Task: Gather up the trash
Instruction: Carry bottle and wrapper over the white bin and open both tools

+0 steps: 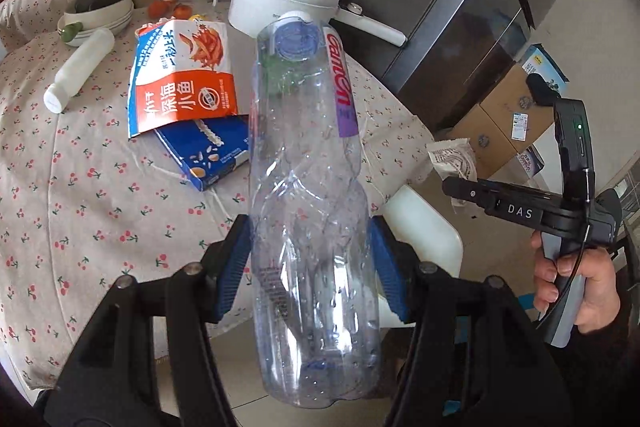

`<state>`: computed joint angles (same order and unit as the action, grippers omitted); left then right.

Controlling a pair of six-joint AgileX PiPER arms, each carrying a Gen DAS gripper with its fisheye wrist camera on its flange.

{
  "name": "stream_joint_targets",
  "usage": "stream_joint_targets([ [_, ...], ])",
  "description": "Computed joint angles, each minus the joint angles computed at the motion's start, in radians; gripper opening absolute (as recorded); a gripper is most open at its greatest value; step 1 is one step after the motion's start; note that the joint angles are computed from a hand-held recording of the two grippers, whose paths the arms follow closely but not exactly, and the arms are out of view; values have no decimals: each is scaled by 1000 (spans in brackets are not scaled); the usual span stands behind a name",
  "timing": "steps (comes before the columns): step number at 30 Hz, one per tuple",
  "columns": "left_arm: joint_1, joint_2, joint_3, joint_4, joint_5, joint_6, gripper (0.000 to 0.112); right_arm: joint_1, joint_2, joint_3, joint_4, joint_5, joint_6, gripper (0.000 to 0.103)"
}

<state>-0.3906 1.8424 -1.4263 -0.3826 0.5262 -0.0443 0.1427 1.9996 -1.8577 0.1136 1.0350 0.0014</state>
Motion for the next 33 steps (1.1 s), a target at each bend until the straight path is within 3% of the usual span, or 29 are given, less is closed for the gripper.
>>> stream_joint_targets([
  [7, -118, 86, 2, -34, -79, 44, 61, -107, -74, 186, 101, -42, -76, 37],
  [19, -252, 283, -220, 61, -122, -39, 61, -261, -138, 371, 72, -101, -137, 37],
  [27, -298, 451, -419, 139, -109, -91, 63, -315, -154, 413, 69, -122, -153, 38],
  [33, -299, 497, -473, 225, -59, -157, 66, -324, -136, 398, 61, -109, -147, 38],
])
